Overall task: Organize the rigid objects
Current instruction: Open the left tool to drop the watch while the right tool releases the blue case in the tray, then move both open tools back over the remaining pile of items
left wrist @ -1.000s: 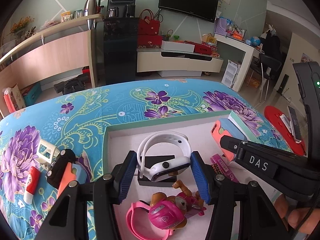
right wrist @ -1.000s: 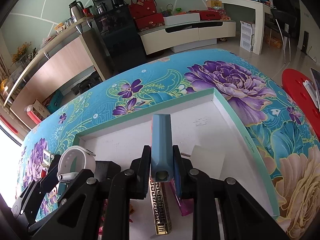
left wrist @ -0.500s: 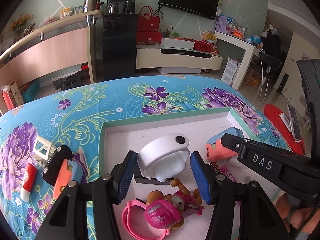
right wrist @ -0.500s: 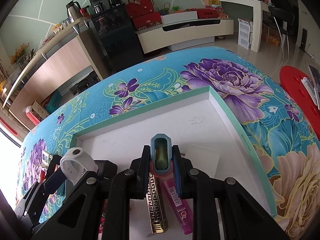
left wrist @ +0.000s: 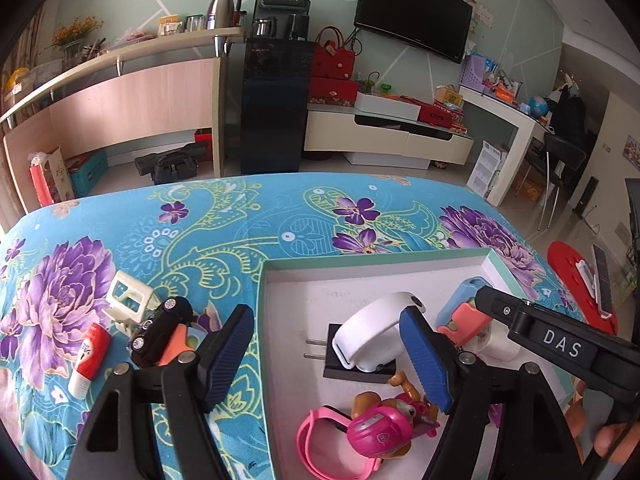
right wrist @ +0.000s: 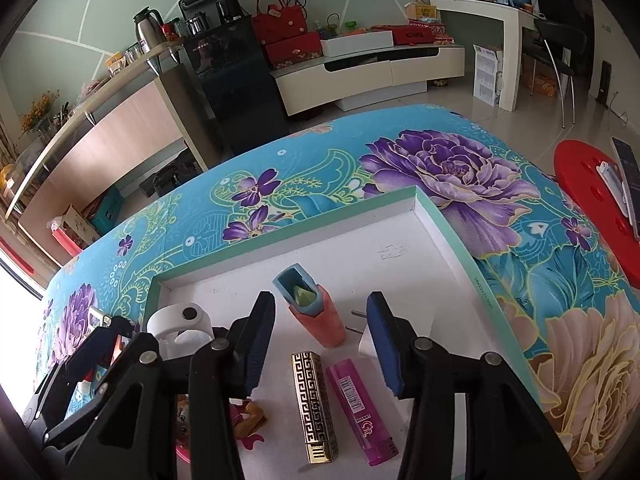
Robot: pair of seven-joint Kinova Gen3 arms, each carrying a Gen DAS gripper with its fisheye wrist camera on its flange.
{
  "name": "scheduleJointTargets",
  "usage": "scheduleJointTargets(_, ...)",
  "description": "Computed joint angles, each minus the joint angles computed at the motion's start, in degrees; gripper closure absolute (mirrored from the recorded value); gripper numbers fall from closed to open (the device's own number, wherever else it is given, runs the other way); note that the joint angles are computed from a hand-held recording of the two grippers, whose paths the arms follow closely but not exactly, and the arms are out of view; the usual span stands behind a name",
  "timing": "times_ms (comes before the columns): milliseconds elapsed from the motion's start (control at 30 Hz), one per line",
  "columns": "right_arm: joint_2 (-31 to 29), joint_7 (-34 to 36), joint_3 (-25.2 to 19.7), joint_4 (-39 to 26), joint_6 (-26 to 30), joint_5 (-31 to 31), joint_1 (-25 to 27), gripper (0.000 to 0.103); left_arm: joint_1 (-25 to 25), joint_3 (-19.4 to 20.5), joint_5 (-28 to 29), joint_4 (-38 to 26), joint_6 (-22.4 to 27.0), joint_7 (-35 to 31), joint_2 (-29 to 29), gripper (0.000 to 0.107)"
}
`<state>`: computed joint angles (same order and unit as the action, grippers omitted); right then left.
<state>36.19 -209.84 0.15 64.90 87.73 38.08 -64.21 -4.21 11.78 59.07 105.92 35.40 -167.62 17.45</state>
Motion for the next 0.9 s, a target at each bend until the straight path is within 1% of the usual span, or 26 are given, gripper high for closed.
scheduleJointTargets(33, 0.1, 0.2, 0.0, -0.2, 0.1, 0.0, 0.0, 0.044, -0.2, -0.2, 0.1, -0.2, 0.0, 0.4, 0.2, 0.026)
scheduleJointTargets(133, 0.3, 0.8, 0.0, -0.6, 0.0, 0.1, 0.1, 0.036, -0.1, -1.0, -1.0, -1.2, -0.6, 3.1, 0.9, 0.017)
scheduleJointTargets(167, 0.4, 1.1, 0.0, -0.7, -0.1, 0.2, 0.1, 0.030, -0.1, -1.2, -1.7, -1.6, -0.8, 4.4, 1.2, 0.014)
scheduleJointTargets(200, 0.6, 1.3, 0.1, -0.8, -0.2, 0.3, 0.1, 0.027, -0.2, -1.2, -2.3, -1.9, -1.0, 5.5, 1.5, 0.012)
scheduleJointTargets(367, 1.1, 2.4, 0.2, -1.4, -0.7, 0.0, 0.4, 0.021, -1.0, -1.0, -5.2, -2.9, -2.6, 10.6, 2.6, 0.007)
scheduleJointTargets(467, 1.2, 2.2, 0.5, -1.4, -0.9, -0.2, 0.4, 0.020, -1.0, -1.0, -7.7, -3.4, -4.3, 14.2, 3.0, 0.006)
scheduleJointTargets(533, 1.1, 1.7, 0.7, -1.1, -1.2, -0.1, 0.2, 0.020, -1.3, -0.9, -9.6, -4.1, -4.5, 16.8, 3.5, 0.006)
scheduleJointTargets(633, 1.3, 1.6, 0.7, -1.2, -1.4, -0.2, 0.4, 0.012, -2.6, 0.1, -10.7, -4.5, -5.3, 18.8, 4.1, 0.004)
scheduleJointTargets(667, 1.5, 1.9, 0.7, -1.6, -1.1, -0.2, 0.5, 0.008, -2.9, 0.4, -10.7, -4.2, -6.3, 19.0, 4.0, 0.004)
scheduleJointTargets(767, 2.3, 3.2, 0.8, -2.9, -0.6, -0.3, 0.5, 0.007, -2.7, 0.8, -12.1, -3.4, -10.2, 21.2, 3.8, 0.004)
scheduleJointTargets(800, 2.5, 3.8, 0.9, -3.4, -0.6, -0.1, 0.5, 0.007, -2.8, 0.8, -12.9, -3.6, -10.6, 22.4, 3.9, 0.004)
scheduleJointTargets(900, 3.9, 6.3, 1.3, -5.9, 0.1, 0.3, 0.4, 0.007, -3.5, 0.7, -15.3, -4.8, -9.9, 26.6, 4.7, 0.004)
